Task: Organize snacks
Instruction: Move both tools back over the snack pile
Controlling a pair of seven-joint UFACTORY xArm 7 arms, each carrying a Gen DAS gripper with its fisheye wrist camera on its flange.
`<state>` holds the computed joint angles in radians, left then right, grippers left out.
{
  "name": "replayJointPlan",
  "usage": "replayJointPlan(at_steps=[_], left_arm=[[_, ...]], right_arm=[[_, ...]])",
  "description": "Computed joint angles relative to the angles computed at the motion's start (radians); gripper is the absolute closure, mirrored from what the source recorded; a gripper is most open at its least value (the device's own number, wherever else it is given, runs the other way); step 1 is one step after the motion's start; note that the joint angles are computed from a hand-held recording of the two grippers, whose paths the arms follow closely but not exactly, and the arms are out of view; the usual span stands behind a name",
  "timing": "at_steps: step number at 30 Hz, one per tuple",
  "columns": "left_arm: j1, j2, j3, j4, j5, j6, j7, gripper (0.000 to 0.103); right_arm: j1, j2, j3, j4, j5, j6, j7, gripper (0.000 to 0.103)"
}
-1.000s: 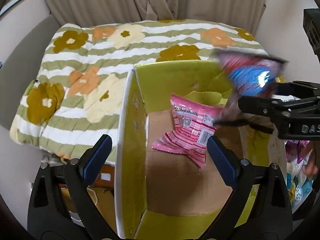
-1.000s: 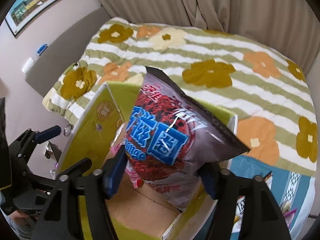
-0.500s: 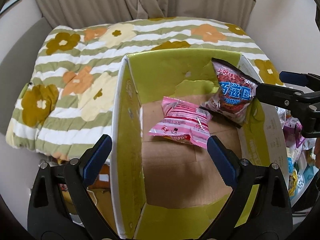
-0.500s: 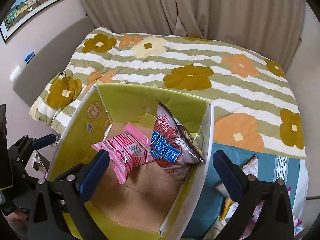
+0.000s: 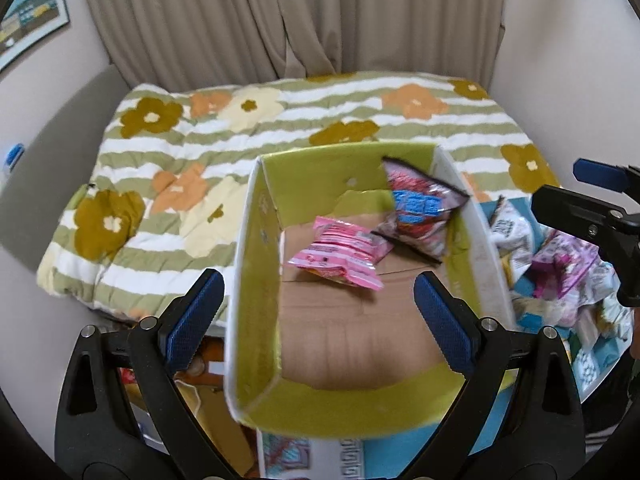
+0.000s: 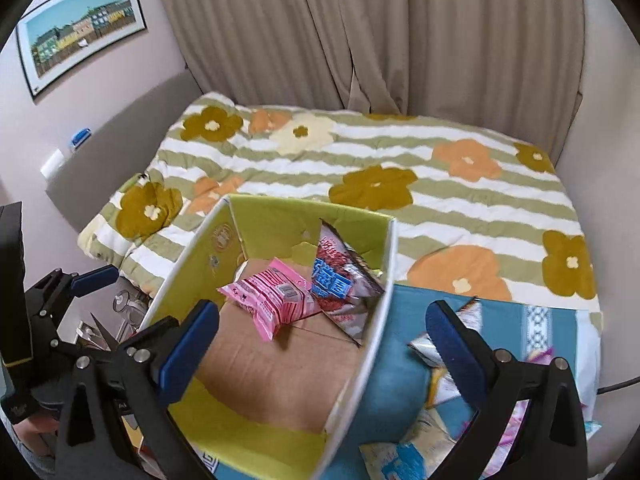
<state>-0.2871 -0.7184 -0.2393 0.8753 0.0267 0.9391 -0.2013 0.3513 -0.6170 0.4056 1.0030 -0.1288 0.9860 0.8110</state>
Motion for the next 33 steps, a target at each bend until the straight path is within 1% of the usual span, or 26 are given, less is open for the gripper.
replayJointPlan(at_steps=[3,6,10,15,19,21,27,33], left_arm=[[-0.015,-0.054,-0.044,-0.002,-0.021,0.035,-0.070,0.008],[-0.040,-0.104,-0.091,-0.006,-0.042,0.056,-0.146,0.008],[-0.076,-0.147,-0.178,0.001,-0.061,0.082,-0.264,0.008],[-0.131,-0.159,-0.278,0.020,-0.071,0.114,-0.386,0.008],[-0.166,-0.137,-0.366,0.052,-0.072,0.128,-0.486,0.008],[-0.183,-0.125,-0.393,0.055,-0.068,0.121,-0.527,0.008],[-0.208,-0.048,-0.482,0.083,-0.025,0.087,-0.639,0.008],[-0.237,0.046,-0.542,0.063,0.037,-0.001,-0.737,0.008]], right_arm=[[0.016,-0.097,-0.005,-0.029,0.001,0.049,-0.008,0.000],[0.024,-0.226,-0.008,-0.072,0.001,0.111,-0.038,0.000],[0.023,-0.413,-0.014,-0.127,0.021,0.219,-0.078,0.000],[0.004,-0.614,-0.022,-0.165,0.052,0.377,-0.139,0.000],[-0.005,-0.779,-0.044,-0.193,0.080,0.499,-0.178,0.000],[-0.015,-0.856,-0.057,-0.199,0.086,0.561,-0.197,0.000],[-0.056,-1.028,-0.093,-0.230,0.085,0.689,-0.269,0.000],[-0.103,-1.167,-0.119,-0.287,0.108,0.762,-0.325,0.000]])
